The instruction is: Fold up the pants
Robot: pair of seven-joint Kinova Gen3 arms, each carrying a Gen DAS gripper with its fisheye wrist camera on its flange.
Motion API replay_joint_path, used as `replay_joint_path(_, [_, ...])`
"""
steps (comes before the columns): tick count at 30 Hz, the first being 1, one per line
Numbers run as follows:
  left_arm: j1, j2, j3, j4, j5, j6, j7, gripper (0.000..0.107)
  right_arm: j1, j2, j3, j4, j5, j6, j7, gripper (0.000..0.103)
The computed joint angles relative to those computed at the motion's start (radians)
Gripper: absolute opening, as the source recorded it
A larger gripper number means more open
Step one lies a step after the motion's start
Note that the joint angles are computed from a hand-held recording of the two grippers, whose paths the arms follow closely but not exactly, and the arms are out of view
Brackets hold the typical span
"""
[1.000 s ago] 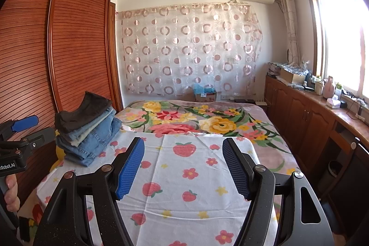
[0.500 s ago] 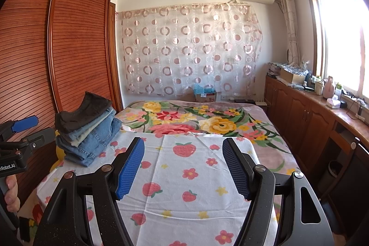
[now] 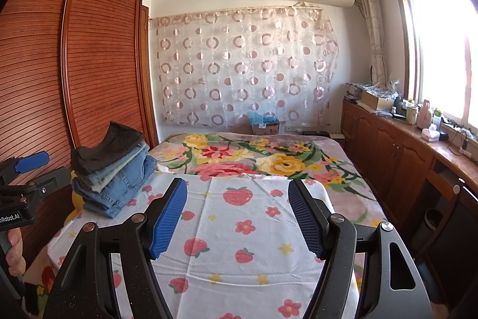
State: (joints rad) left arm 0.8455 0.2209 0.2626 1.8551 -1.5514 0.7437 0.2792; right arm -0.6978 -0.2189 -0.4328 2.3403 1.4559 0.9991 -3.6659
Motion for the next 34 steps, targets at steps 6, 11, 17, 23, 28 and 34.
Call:
replay_joint_path(6, [0.000, 0.001, 0.000, 0.001, -0.001, 0.000, 0.001, 0.089, -0.006, 0.003, -0.001, 0.007, 0.006, 0.004, -0.013, 0.072])
replay_joint_path(11, [-0.001, 0.000, 0.001, 0.003, -0.006, 0.000, 0.005, 0.089, -0.011, 0.006, -0.001, 0.014, 0.014, 0.014, -0.028, 0.072])
replay_joint_path(17, [-0.001, 0.000, 0.001, 0.005, -0.008, 0.001, 0.008, 0.089, -0.016, 0.006, 0.003, 0.017, 0.015, 0.011, -0.031, 0.072])
replay_joint_path(23, [0.000, 0.003, 0.002, 0.005, -0.011, 0.003, 0.011, 0.089, -0.019, 0.006, 0.003, 0.019, 0.015, 0.013, -0.031, 0.072])
replay_joint_path(28, [0.000, 0.003, 0.002, 0.006, -0.012, 0.001, 0.014, 0.089, -0.020, 0.008, 0.001, 0.020, 0.015, 0.016, -0.034, 0.072])
replay_joint_path(34, [-0.001, 0.003, 0.003, 0.007, -0.013, 0.001, 0.014, 0.089, -0.022, 0.008, 0.001, 0.022, 0.014, 0.017, -0.036, 0.072])
